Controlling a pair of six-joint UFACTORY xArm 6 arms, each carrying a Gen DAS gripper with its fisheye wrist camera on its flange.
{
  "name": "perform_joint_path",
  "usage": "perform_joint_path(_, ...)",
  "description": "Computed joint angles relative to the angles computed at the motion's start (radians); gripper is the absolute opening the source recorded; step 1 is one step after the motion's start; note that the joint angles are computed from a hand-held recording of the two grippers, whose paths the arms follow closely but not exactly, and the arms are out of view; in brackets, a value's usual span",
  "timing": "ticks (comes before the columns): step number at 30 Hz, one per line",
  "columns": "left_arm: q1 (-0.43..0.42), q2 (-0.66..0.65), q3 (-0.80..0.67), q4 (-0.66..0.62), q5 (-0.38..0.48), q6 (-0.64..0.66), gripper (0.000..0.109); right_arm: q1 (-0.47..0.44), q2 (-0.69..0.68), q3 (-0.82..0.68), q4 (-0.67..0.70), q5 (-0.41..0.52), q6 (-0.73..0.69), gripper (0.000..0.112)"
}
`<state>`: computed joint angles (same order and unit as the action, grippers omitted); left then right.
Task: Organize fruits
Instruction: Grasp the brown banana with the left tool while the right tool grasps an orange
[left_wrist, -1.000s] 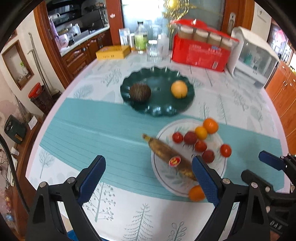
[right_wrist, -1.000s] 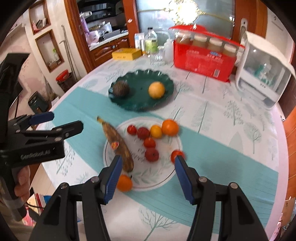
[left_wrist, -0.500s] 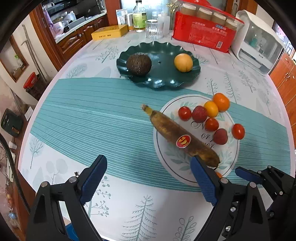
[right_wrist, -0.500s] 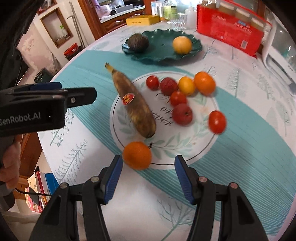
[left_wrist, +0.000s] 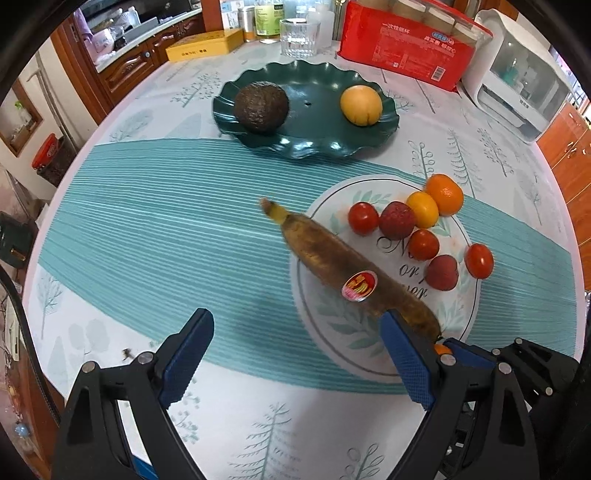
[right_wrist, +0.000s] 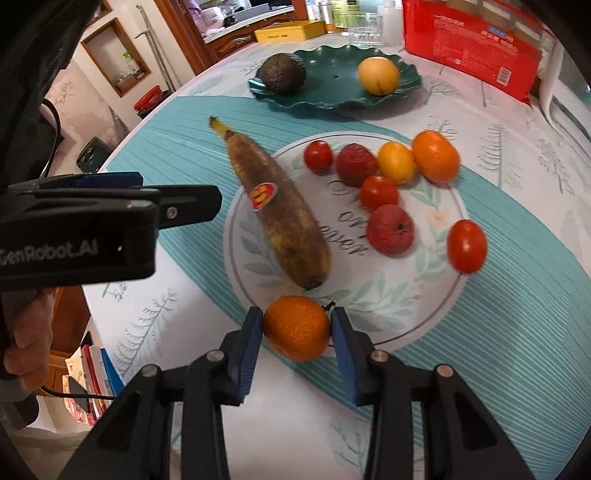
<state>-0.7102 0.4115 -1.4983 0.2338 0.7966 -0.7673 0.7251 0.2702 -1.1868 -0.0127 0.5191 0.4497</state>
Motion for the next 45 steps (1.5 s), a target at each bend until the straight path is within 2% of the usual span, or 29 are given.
perform_joint_path(9,0.013,0.173,-0.202,-0.181,0.044,0.076,0.091,-0.070,-0.069,0.081,-0.079,-0.008,0.135,0.038)
perform_joint_path(15,0.011,0.270,-0.319,-0.271,0.087,0.119,0.070,-0.090,-0.095,0.124,-0.067,-0.030,0.146,0.038)
perform_joint_path(21,-0.013,0.368,-0.469,-0.201,0.186,0.096,0.059,-0.092,-0.094,0.128,-0.047,-0.042,0.130,0.038)
perform_joint_path(25,-0.024,0.404,-0.531,-0.140,0.227,0.075,0.046,-0.091,-0.097,0.132,-0.034,-0.049,0.121,0.037)
perform_joint_path(29,-0.024,0.430,-0.578,-0.128,0.243,0.099,0.042,-0.094,-0.096,0.133,-0.025,-0.053,0.108,0.037)
perform_joint_path(33,-0.014,0.392,-0.503,-0.154,0.172,0.130,0.040,-0.094,-0.096,0.133,-0.026,-0.053,0.110,0.037)
perform_joint_path(37,-0.006,0.311,-0.360,-0.195,0.077,0.144,0.038,-0.095,-0.097,0.134,-0.023,-0.052,0.108,0.037)
perform_joint_path(45,-0.011,0.213,-0.201,-0.196,0.027,0.145,0.037,-0.083,-0.108,0.132,-0.041,-0.056,0.115,0.037)
